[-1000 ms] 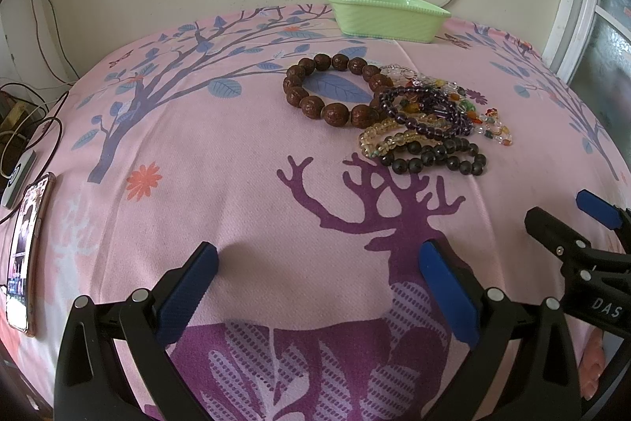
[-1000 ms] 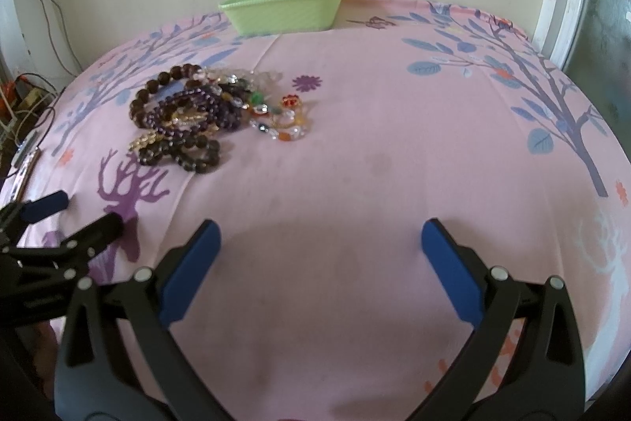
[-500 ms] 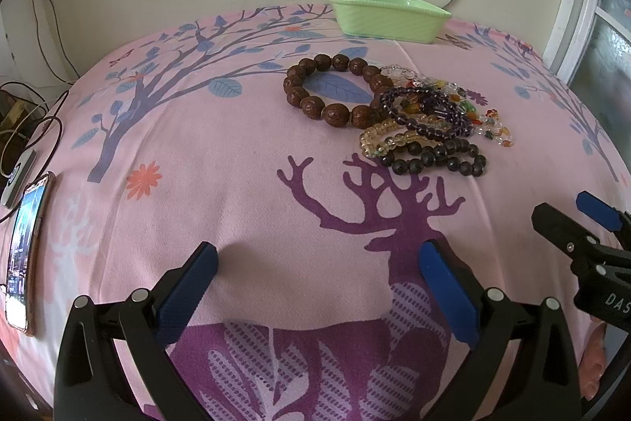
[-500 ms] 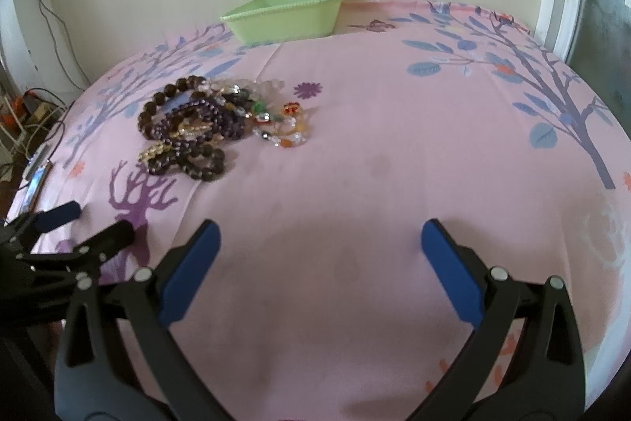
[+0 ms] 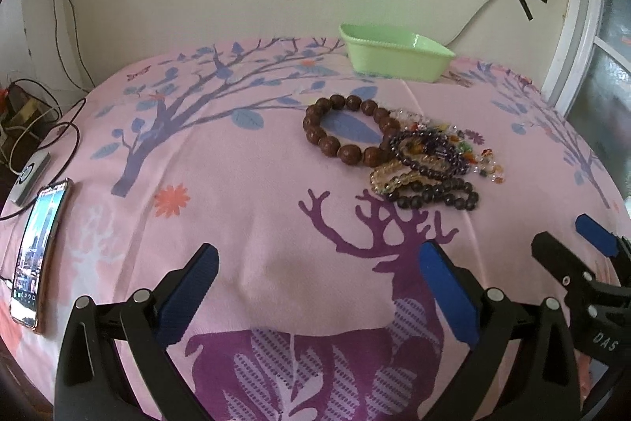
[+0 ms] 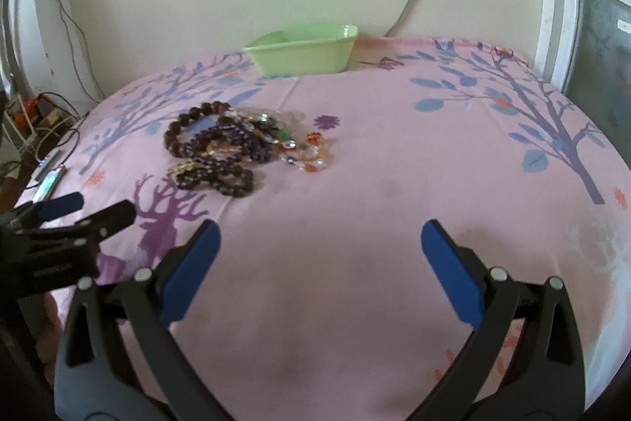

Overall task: Organize jewelry
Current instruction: 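Move the open left gripper onto the large brown bead bracelet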

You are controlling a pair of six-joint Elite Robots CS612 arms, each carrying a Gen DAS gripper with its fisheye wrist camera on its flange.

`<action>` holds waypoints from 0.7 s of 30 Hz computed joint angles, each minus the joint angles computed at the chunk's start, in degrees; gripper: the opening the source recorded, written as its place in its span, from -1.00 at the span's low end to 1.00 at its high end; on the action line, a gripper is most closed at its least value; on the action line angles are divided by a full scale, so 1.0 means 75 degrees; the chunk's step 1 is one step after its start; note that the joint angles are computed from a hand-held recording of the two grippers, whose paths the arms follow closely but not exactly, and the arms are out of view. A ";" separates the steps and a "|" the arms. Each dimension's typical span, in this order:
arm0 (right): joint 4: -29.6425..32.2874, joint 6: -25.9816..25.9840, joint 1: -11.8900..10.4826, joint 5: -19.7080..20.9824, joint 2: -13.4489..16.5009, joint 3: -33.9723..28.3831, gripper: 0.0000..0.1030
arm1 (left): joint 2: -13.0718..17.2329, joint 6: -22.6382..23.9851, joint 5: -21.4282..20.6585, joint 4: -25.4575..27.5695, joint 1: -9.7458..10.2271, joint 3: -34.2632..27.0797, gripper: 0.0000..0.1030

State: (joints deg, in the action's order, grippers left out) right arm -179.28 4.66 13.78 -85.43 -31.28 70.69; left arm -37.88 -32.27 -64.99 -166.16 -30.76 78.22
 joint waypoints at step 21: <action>0.0960 -0.0783 -0.0140 0.1486 0.0159 -0.0775 -0.30 | 0.0020 0.1184 -0.1209 -0.1022 0.0683 -0.0192 0.57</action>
